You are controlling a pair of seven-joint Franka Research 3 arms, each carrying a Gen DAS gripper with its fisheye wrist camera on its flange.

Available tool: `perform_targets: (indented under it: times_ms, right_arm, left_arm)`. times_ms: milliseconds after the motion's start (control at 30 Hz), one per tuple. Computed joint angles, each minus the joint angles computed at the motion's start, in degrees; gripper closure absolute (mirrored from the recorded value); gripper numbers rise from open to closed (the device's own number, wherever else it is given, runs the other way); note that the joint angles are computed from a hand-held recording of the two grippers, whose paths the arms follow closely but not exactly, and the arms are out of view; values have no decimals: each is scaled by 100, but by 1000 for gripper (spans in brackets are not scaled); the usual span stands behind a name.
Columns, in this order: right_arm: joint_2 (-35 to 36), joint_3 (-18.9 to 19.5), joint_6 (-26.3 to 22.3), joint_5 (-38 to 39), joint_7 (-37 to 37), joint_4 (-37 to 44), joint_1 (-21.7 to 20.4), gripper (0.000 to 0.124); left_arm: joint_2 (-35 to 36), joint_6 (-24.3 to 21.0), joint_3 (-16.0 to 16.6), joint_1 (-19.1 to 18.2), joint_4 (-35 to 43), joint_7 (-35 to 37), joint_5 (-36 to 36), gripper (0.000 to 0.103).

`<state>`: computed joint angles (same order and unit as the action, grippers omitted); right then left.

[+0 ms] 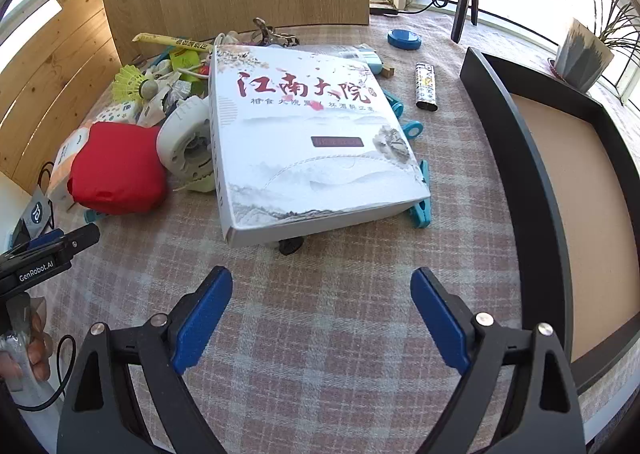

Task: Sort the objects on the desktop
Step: 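Grasp the white book box with both tools and lift it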

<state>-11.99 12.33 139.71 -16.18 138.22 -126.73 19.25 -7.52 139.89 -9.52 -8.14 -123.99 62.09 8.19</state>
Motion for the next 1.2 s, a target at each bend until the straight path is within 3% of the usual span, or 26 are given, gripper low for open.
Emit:
perform_targets:
  times_ms: [100, 133, 200, 233, 367, 500, 700, 1033, 1200]
  right_arm:
    - [-126, -318, 207, 342, -698, 25, -93, 36]
    - [68, -227, 217, 355, -770, 252, -191, 44]
    - [170, -397, 318, 514, -1082, 385, -197, 59]
    - [355, -458, 319, 657, -1292, 611, -220, 60]
    - [477, -703, 346, 1619, -2431, 836, -203, 60]
    - [703, -797, 409, 2042, -2930, 1087, -323, 60]
    - [1243, -902, 185, 2910, -3941, 1645, -416, 60]
    - [1857, -955, -511, 4453, -4869, 2164, -721, 59]
    - [1974, -918, -618, 5024, -5212, 2241, -801, 58]
  left_arm:
    - [-90, -139, -44, -37, 128, -135, -13, 18]
    - [-100, -192, -87, -50, 203, -249, 61, 19]
    - [-77, -283, -166, -112, 386, -414, 148, 20]
    - [-47, -294, -177, -156, 485, -398, 109, 21]
    - [32, -329, -251, -294, 787, -500, 121, 23]
    - [338, -477, -364, -476, 1306, -530, 42, 31]
    - [841, -698, -536, -760, 2037, -740, 363, 31]
    - [1489, -1046, -568, -1025, 2664, -1105, 265, 35]
    - [1631, -1085, -571, -1037, 2744, -1148, 23, 45]
